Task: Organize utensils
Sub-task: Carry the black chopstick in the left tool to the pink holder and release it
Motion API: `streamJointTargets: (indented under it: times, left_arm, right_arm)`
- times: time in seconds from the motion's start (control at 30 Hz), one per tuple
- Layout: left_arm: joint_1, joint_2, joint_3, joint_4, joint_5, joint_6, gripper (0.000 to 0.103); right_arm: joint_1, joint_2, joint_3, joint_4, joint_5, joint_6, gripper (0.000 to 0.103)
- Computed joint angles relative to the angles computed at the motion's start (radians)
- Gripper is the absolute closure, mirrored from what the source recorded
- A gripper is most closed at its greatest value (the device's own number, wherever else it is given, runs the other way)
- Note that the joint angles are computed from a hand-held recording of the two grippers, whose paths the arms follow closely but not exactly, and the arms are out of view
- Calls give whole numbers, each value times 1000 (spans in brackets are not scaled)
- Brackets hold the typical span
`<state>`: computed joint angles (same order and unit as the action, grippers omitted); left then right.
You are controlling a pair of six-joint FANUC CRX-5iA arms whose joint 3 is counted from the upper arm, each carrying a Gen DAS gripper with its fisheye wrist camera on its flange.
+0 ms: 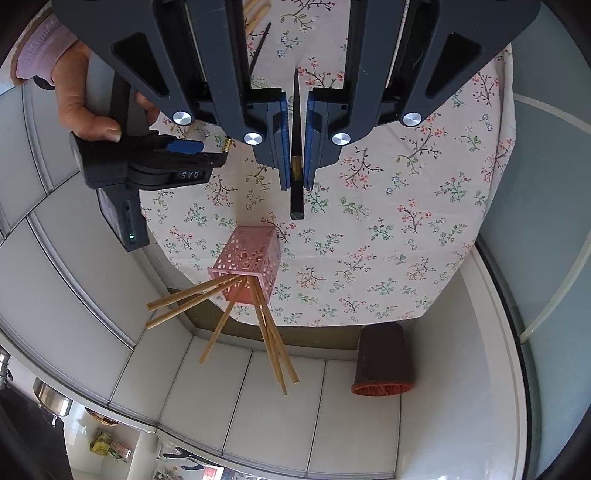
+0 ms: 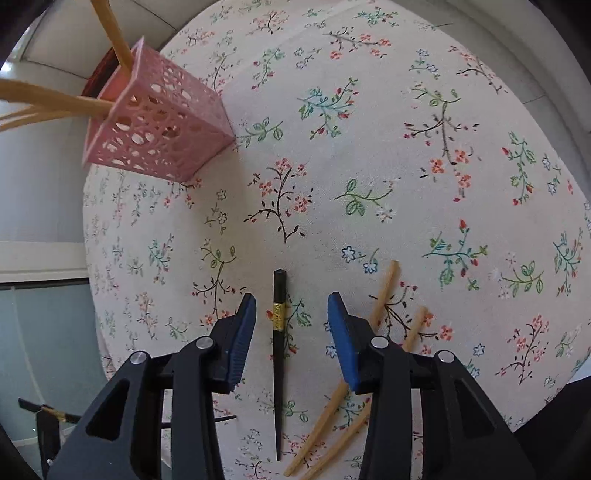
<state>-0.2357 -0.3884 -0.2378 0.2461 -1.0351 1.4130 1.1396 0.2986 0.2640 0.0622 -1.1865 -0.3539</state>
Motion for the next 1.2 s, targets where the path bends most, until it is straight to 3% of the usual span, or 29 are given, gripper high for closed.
streamJointTargets:
  times: [0.1,0.13,0.17,0.3,0.37,0.53,0.83,1.0,1.2]
  left_arm:
    - [-6,-24,5,-67,37,40,97]
    - [-9,-33,7,-91,50,54,97]
    - [-14,-43,11,-120,62,72,97]
    - [-39,-67,30,-202,78,117,97]
    - [-52,-75,42,-235,78,131,97]
    - [-76,-89,64,-270,75,165,97]
    - [-89,-74,121,-195,78,135,97]
    - [-116,-16,204,-158,74,112,97]
    - [-168,50,310,-189,77,135,97]
  right_arm:
    - [-2,96,128,5,-107,72,62]
    - [0,130,179,11,-157,98,72]
    - [-5,143,200,-8,-156,127,95]
    - [14,127,161,19,-106,91,96]
    - [41,87,105,87,-56,54,96]
    - [128,-3,35,275,-46,21,96]
    - [251,-92,84,575,-194,38,96]
    - [263,-115,135,694,-254,86,96]
    - [259,-154,134,790,-292,94,96]
